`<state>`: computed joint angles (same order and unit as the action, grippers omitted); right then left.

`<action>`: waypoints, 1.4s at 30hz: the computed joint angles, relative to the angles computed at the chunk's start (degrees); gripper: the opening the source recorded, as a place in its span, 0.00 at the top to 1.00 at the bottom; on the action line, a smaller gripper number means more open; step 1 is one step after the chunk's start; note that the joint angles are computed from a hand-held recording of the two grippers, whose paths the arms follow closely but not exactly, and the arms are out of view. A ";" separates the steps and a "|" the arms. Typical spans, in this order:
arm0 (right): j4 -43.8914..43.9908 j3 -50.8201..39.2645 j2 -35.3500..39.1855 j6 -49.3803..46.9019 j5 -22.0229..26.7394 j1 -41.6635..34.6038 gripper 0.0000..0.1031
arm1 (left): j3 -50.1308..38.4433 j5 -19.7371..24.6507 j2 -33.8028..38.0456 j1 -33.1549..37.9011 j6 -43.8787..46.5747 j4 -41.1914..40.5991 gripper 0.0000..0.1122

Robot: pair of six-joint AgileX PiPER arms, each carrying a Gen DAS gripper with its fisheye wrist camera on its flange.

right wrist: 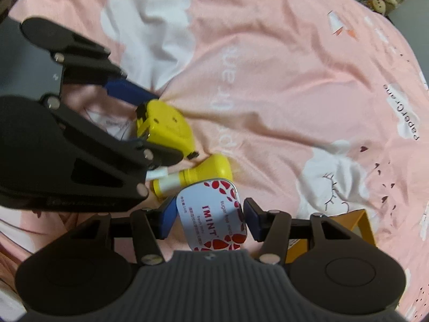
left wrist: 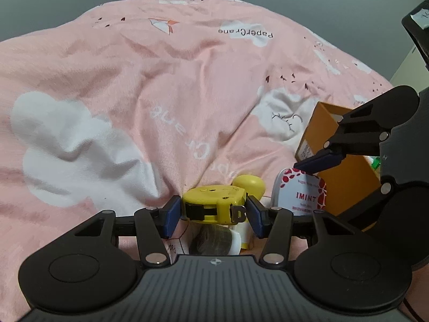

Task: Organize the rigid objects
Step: 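Grasp the yellow tape measure with the left gripper while the right grasps the IMINT tin, then lift the tape measure and IMINT tin toward the orange box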

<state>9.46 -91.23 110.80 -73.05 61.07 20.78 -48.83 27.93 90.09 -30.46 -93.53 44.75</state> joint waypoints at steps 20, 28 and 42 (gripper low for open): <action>6.94 4.72 -7.36 -5.13 -1.24 -5.58 0.48 | -2.37 7.91 -5.77 -7.33 -6.24 7.36 0.97; 8.33 5.73 -9.21 -5.64 -1.34 -6.95 0.50 | -2.09 4.32 -7.28 -5.32 -0.37 3.28 0.93; 5.98 6.40 -5.45 -5.94 -1.55 -4.80 0.50 | 3.92 -5.96 -5.30 5.60 26.00 -22.53 0.49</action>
<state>15.44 -84.82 105.35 -78.99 59.52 15.97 -44.91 21.98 84.80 -24.86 -67.53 22.22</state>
